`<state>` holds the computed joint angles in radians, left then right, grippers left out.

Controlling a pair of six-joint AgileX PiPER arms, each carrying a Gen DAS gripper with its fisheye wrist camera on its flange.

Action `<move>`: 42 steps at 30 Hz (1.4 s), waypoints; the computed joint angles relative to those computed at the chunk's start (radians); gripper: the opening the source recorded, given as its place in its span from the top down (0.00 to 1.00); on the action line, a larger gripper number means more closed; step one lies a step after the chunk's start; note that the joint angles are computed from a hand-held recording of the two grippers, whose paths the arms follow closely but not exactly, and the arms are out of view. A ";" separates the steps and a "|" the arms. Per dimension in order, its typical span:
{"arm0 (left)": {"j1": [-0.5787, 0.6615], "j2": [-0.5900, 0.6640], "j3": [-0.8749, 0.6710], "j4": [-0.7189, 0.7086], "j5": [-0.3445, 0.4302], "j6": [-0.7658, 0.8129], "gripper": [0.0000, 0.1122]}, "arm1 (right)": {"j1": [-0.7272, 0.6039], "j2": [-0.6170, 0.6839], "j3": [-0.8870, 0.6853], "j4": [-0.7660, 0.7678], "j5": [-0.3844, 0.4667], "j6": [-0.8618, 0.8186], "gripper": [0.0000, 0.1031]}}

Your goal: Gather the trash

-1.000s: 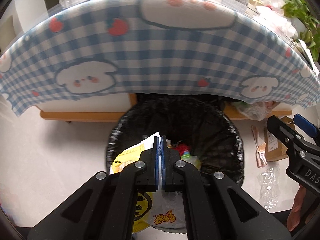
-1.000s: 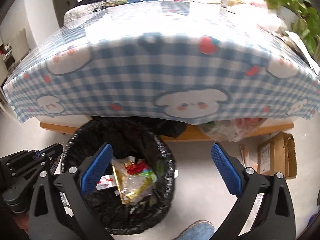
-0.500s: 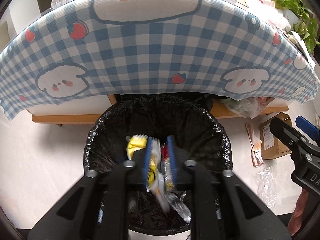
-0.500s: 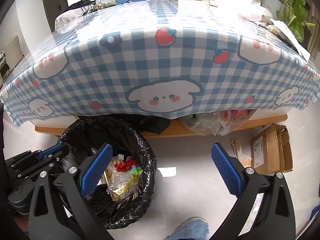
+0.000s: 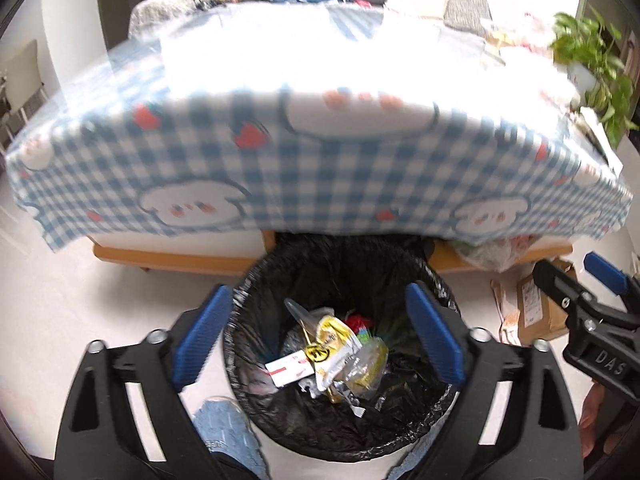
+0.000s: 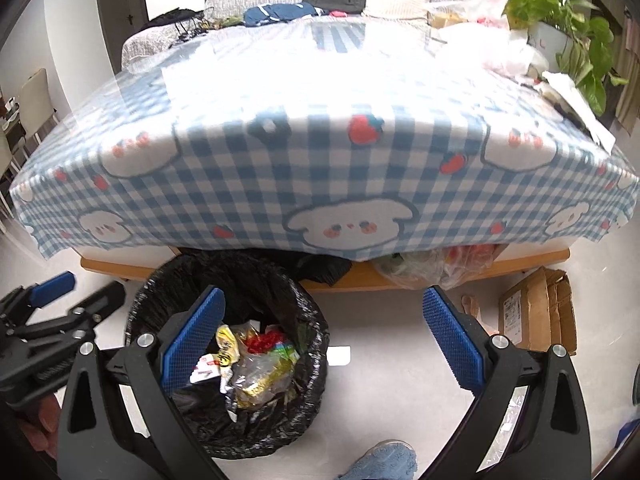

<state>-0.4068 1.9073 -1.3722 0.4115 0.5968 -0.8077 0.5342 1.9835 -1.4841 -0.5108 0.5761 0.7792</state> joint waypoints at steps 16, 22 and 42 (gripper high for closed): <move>0.037 -0.295 0.079 -0.027 0.101 0.126 0.14 | 0.128 -0.163 -0.012 -0.016 0.141 0.069 0.08; 0.031 -0.365 0.123 -0.034 0.125 0.147 0.14 | 0.176 -0.233 0.048 -0.056 0.161 0.138 0.08; 0.024 -0.406 0.192 -0.023 0.121 0.140 0.14 | 0.242 -0.257 0.064 -0.112 0.238 0.202 0.08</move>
<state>-0.3827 1.5009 -1.1797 0.3887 0.7179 -0.6678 0.7765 1.7264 -1.4202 -0.6229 0.8137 0.9816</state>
